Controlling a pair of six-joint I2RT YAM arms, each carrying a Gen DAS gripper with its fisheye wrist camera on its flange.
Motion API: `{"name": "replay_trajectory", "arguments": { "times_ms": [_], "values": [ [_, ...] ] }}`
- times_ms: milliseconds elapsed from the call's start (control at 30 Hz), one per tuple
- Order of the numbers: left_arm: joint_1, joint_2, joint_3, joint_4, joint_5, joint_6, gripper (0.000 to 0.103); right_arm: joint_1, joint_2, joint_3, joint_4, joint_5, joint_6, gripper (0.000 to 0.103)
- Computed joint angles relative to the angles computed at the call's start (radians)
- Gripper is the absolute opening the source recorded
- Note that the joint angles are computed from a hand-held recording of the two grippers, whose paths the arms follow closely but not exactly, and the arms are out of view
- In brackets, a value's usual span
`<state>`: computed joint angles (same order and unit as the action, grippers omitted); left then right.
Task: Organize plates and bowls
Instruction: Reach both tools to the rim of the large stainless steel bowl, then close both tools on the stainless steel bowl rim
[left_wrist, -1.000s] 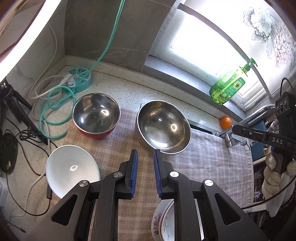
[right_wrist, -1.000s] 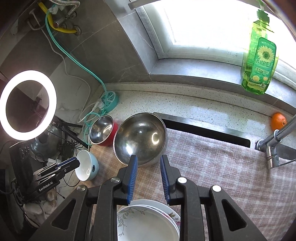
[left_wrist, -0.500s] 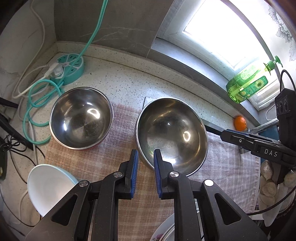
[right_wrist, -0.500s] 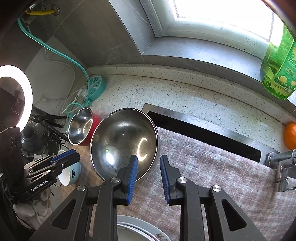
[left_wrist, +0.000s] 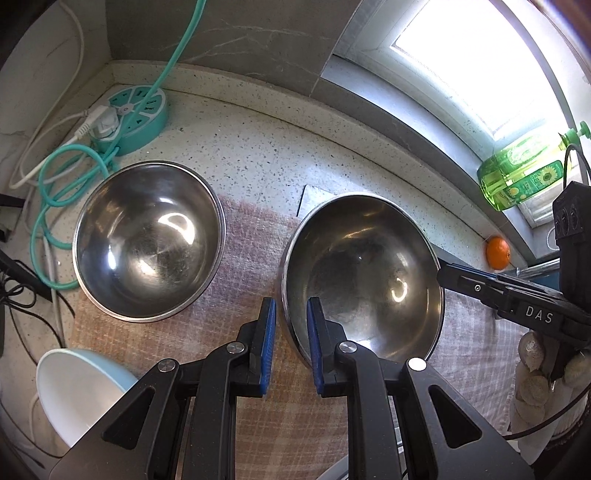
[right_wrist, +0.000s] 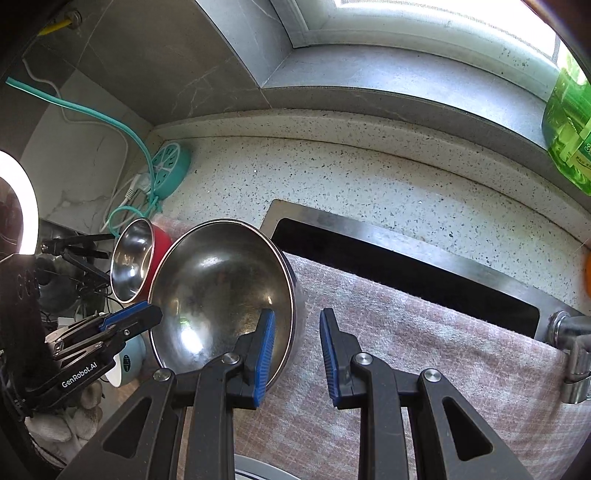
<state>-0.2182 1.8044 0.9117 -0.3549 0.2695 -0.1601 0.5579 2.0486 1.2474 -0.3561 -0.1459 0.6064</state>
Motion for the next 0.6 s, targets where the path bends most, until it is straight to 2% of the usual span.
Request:
{"name": "replay_trajectory", "arguments": {
  "times_ms": [267,333,600],
  "values": [
    [-0.01,0.025,0.0,0.019,-0.006,0.002,0.015,0.005,0.032,0.027,-0.017,-0.005,-0.007,0.016],
    [-0.012,0.027,-0.001,0.022,-0.011,0.005,0.012,0.006,0.04,0.036,-0.025,-0.006,-0.008,0.008],
    [-0.003,0.03,-0.008,0.025,0.007,0.002,0.01,0.018,0.057,0.055,-0.037,0.003,-0.002,0.007]
  ]
}}
